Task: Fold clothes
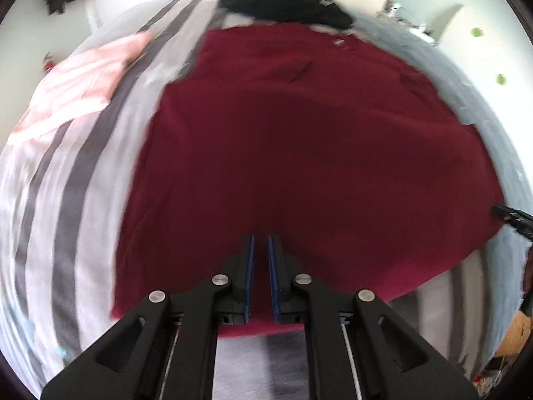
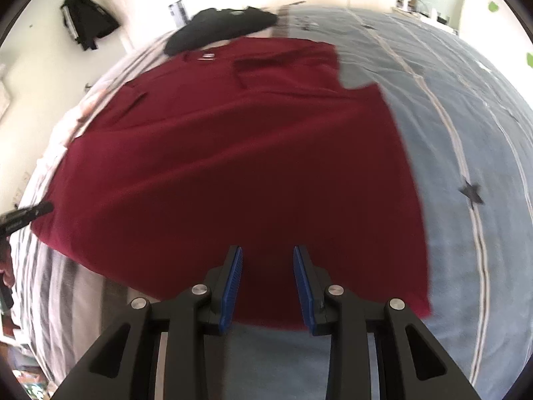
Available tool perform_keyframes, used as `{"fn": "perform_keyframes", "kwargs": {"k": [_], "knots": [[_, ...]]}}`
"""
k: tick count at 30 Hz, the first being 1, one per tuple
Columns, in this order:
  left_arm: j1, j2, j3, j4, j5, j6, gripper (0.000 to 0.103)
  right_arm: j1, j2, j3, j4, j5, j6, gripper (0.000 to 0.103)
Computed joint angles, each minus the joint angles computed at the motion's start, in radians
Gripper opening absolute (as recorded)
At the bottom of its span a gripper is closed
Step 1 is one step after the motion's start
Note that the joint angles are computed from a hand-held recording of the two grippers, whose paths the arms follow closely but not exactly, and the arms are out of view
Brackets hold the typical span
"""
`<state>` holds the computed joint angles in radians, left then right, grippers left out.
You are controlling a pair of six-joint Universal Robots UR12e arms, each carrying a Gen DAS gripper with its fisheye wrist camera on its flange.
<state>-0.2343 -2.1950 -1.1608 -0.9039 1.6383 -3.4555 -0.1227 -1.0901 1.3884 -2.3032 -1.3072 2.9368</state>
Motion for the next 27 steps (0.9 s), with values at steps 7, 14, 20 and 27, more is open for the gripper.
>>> {"fn": "perform_keyframes", "kwargs": {"k": [7, 14, 20, 27], "knots": [[0.007, 0.036, -0.053, -0.049, 0.131, -0.020, 0.007, -0.039, -0.014, 0.021, 0.014, -0.118, 0.008, 0.029], [-0.019, 0.042, -0.033, 0.019, 0.119, -0.027, 0.007, -0.059, -0.035, 0.030, -0.007, -0.132, 0.069, 0.029], [-0.065, -0.019, 0.053, 0.113, -0.059, -0.001, 0.007, -0.016, -0.046, 0.025, -0.044, 0.064, 0.038, 0.029], [-0.095, -0.078, 0.098, 0.125, -0.186, 0.003, 0.007, 0.062, -0.014, 0.022, -0.078, 0.217, 0.029, 0.029]]}}
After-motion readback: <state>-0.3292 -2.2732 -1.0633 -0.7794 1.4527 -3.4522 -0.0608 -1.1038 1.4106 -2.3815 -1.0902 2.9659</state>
